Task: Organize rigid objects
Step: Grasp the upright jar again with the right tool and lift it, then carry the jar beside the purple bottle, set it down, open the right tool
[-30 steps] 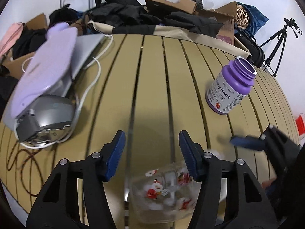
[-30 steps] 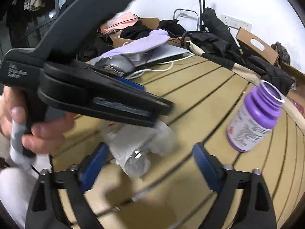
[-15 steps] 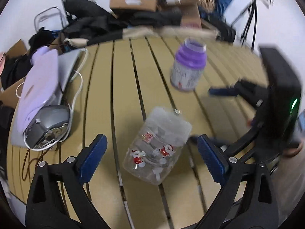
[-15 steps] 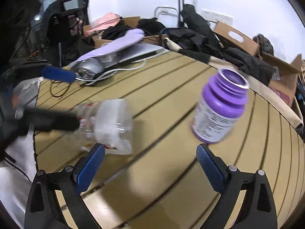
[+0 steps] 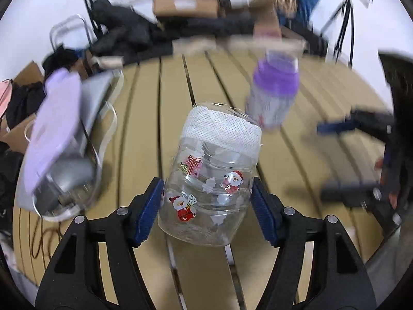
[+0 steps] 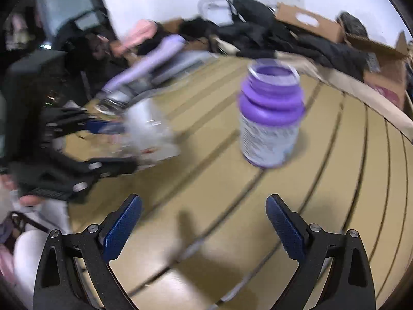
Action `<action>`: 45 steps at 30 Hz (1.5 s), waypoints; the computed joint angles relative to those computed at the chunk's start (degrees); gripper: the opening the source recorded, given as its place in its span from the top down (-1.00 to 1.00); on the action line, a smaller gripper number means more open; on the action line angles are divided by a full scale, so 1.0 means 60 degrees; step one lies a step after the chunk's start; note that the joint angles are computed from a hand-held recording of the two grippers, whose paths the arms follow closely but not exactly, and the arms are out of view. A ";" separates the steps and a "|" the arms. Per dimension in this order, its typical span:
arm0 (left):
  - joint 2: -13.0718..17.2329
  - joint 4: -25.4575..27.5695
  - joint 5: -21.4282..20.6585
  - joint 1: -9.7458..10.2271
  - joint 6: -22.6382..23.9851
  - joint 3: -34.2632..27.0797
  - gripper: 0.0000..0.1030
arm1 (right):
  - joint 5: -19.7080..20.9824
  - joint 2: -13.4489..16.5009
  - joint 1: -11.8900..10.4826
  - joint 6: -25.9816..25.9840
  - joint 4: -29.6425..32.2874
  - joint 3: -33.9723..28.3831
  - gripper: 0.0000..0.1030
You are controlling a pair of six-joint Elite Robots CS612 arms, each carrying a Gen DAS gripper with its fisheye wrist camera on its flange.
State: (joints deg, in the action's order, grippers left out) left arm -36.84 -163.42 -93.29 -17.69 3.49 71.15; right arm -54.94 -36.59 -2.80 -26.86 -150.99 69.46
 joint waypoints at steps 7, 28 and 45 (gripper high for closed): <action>0.0302 -0.2634 -0.0078 0.0150 -0.0246 -0.0399 -0.24 | 0.3327 0.0553 -0.0213 0.3331 -0.1268 -0.1018 -0.93; 0.1503 -0.3625 -0.1382 0.0340 0.0582 -0.2241 -0.12 | 0.0306 0.1252 0.0713 -0.0386 -0.0063 -0.3592 -0.27; 0.1297 -0.2148 -0.1499 0.0224 0.1617 -0.1722 -0.24 | -0.0731 0.1438 0.0757 -0.1010 -0.0059 -0.3294 -0.34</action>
State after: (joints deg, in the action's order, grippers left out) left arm -29.05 -176.30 -102.28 -16.35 13.20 60.82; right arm -59.32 -27.96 1.74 -32.92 -151.34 49.70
